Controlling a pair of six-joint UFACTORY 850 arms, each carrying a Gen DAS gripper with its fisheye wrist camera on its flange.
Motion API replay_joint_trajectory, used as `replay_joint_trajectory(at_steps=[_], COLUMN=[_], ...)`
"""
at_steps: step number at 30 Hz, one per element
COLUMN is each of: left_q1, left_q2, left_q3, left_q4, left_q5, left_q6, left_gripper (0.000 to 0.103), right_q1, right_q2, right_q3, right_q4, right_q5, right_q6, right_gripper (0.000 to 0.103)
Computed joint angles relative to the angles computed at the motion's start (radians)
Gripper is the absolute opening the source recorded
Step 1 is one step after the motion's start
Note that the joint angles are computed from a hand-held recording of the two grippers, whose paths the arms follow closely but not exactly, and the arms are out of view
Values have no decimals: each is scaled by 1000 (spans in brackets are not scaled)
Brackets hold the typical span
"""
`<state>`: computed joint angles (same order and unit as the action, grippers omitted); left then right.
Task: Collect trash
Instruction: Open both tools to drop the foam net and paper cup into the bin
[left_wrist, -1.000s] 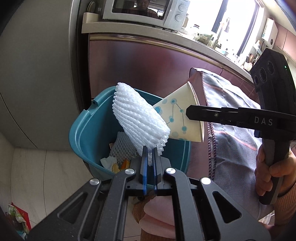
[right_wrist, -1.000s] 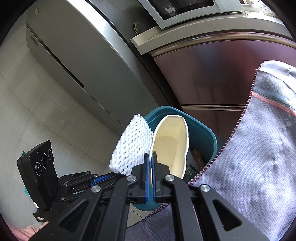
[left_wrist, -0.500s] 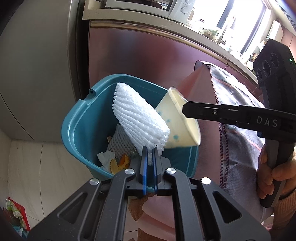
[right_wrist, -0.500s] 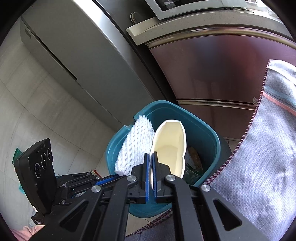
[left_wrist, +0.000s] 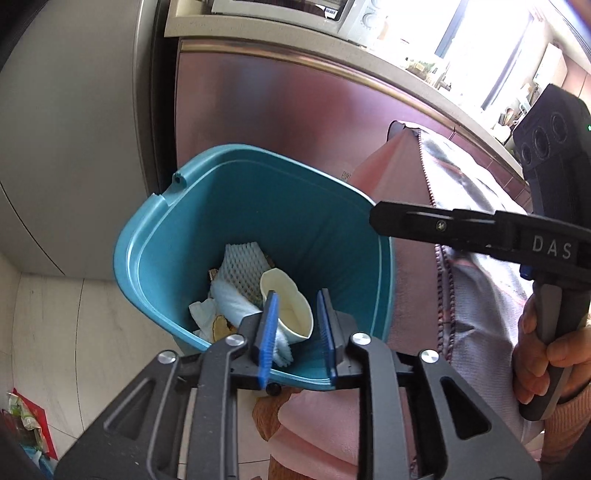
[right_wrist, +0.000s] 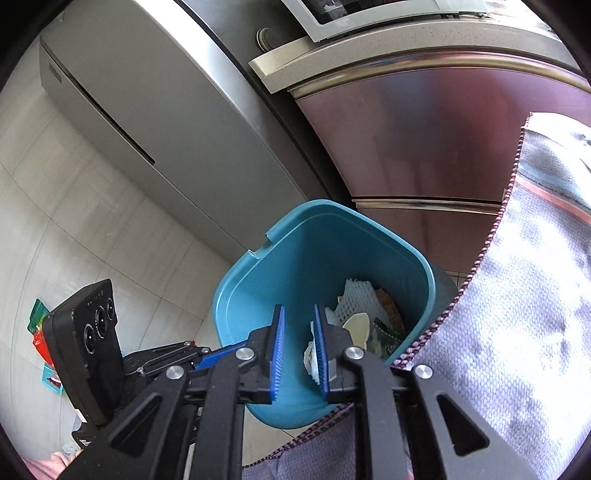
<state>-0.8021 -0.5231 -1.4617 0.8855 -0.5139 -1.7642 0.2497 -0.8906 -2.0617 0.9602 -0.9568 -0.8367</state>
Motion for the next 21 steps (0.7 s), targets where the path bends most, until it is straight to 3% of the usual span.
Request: replay_joint_trajectory(at_steps=[6, 9, 13, 21], left_q1=[-25, -36, -56, -92], left_q2=[18, 31, 53, 36], left_q3=[-1, 1, 8, -61], left_q4=[104, 152, 219, 312], left_q5=[-35, -41, -55, -35], left_q6=[-84, -113, -156, -150], left_gripper=[42, 45, 53, 64], right_q1=[-17, -29, -54, -150], right_q2=[46, 79, 141, 298], right_q3=[75, 124, 211, 425], right_q4=[55, 89, 145, 277], right_q5=[15, 18, 28, 71], right_q6=[-62, -109, -185, -344], right_gripper=[23, 29, 29, 37])
